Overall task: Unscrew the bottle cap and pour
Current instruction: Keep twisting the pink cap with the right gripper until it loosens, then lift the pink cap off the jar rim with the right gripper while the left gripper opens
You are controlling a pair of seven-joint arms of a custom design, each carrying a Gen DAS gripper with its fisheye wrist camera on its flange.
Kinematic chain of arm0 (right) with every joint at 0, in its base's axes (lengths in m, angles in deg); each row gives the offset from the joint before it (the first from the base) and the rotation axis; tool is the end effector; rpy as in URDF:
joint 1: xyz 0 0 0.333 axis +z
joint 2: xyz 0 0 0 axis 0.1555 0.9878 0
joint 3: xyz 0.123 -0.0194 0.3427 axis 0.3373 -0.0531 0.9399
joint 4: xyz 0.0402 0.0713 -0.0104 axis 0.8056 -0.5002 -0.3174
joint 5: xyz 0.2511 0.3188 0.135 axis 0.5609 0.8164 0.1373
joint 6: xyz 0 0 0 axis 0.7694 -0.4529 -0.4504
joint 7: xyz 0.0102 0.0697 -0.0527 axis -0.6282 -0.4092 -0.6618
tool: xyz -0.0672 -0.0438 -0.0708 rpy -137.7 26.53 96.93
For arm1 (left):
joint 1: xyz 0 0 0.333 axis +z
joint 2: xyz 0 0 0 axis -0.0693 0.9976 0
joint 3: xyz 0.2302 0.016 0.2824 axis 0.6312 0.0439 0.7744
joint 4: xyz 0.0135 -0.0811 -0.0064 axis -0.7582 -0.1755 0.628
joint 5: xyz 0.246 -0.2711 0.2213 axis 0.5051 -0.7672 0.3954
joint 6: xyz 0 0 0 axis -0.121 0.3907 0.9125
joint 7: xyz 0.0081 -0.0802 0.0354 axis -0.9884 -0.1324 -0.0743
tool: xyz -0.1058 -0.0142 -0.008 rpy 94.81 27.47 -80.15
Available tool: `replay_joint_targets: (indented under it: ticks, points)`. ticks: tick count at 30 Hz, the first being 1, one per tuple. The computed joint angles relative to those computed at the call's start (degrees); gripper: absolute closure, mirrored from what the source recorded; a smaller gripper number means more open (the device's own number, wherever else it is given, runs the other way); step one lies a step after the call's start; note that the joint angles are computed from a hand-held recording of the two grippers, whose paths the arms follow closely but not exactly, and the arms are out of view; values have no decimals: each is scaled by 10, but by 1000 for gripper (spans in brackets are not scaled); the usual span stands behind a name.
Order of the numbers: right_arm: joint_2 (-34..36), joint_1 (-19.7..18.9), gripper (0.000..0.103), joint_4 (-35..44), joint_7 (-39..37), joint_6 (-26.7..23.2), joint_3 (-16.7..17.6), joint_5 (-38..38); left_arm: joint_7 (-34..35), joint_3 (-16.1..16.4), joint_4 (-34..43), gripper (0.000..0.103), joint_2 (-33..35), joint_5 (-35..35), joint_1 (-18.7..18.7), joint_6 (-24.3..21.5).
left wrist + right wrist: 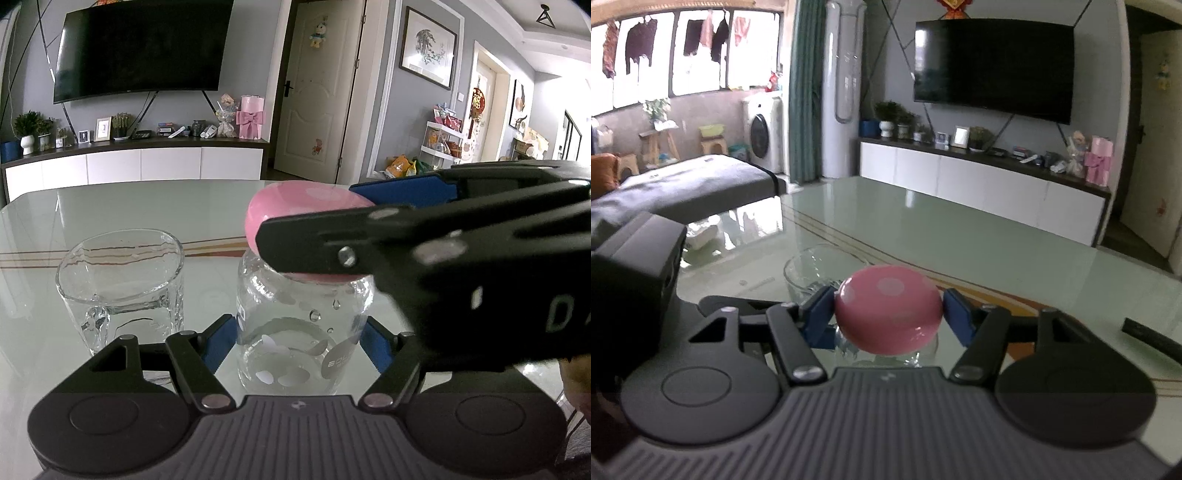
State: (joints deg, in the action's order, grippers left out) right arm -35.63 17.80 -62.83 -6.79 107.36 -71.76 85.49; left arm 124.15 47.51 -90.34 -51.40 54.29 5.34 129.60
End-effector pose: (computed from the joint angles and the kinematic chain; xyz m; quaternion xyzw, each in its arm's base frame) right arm 0.4993 0.0323 0.4867 -0.7678 0.3255 -0.2247 0.5040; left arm 0.4541 -0.2409 0.4951 -0.5357 0.6782 -0.4360 0.2508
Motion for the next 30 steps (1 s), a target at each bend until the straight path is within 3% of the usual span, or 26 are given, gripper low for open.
replay_joint_targets:
  ticks: [4,14,30]
  points:
    - [9,-8,38,11,13,-49,-15,-38,2,-5,0,27,0,-3,4,0]
    - [12,-25,38,24,20,-114,-29,-76,10,-7,-1,27,2,-11,5,3]
    - [15,-28,38,36,28,-120,-26,-86,11,-15,0,27,0,-13,12,2]
